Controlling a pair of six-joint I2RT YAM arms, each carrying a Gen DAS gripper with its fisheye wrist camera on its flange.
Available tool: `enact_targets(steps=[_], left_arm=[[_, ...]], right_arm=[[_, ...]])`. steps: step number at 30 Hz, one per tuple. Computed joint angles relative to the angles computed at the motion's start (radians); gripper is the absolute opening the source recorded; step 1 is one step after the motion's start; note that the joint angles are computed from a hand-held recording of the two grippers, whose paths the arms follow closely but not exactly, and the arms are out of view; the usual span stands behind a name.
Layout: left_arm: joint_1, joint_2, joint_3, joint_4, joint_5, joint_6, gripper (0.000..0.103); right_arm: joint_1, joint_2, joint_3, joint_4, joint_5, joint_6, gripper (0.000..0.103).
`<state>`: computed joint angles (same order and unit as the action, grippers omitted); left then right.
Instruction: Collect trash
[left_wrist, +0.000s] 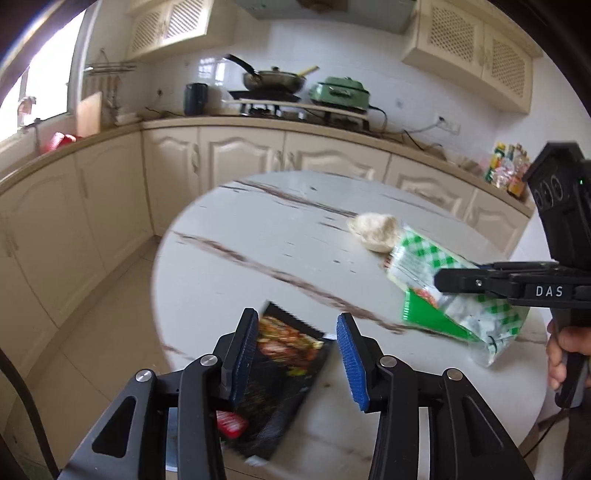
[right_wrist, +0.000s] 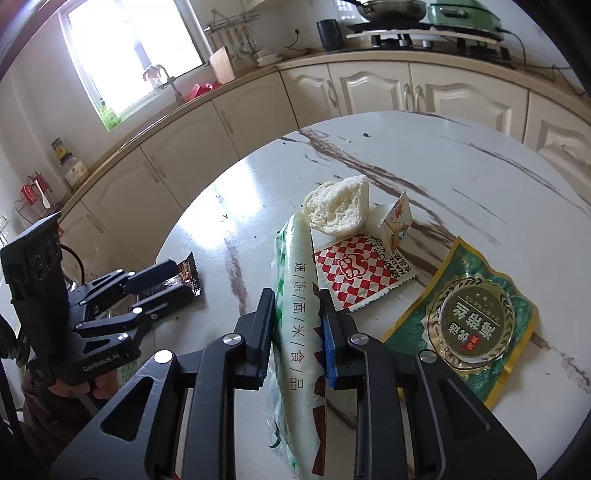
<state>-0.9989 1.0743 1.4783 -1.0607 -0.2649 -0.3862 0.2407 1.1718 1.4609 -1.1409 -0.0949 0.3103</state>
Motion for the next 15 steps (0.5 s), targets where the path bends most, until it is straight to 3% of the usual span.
enact_targets(steps=[5, 9, 15], left_arm=[[0.052, 0.009, -0.003, -0.087, 0.005, 0.042, 0.044], [0.045, 0.019, -0.005, -0.070, 0.045, 0.057, 0.047], [-0.051, 0.097, 0.063, -0.104, -0.022, 0.040, 0.043]], right_arm=[[0.038, 0.012, 0.012, 0.001, 0.032, 0.014, 0.022], [0.065, 0.020, 0.024, -0.004, 0.048, 0.022, 0.022], [0.083, 0.037, 0.041, -0.018, 0.070, 0.022, 0.022]])
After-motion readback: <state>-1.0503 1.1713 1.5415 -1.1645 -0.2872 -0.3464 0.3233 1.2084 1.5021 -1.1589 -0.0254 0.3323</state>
